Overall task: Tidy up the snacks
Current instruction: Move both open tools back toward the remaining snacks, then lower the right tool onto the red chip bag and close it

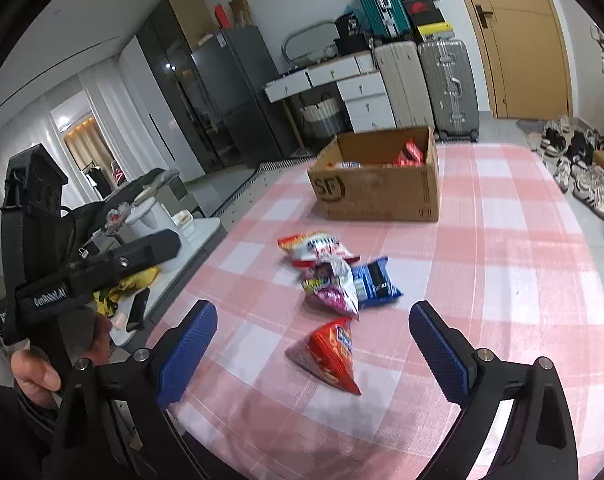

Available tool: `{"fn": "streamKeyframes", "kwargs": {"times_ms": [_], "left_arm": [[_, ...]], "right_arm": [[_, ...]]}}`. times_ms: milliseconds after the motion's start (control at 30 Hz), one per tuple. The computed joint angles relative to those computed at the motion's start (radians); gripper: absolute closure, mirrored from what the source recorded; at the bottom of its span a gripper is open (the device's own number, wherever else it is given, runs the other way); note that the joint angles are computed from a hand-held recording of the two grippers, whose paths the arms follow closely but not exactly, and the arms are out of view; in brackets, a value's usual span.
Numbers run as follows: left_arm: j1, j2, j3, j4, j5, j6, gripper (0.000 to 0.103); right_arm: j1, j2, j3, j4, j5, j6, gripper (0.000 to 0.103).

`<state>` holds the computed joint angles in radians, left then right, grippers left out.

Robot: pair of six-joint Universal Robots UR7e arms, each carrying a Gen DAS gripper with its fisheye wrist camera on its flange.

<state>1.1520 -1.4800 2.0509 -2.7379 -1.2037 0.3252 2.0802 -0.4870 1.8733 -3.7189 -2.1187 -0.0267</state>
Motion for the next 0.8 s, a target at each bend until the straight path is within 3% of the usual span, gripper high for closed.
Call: {"fn": "streamKeyframes", "kwargs": {"times_ms": [800], "left_arm": [[0.151, 0.143, -0.083, 0.014, 0.036, 0.022, 0.001]], "right_arm": [[-0.158, 0.122, -0.101, 0.137, 0.145, 0.007, 0.004]]}}
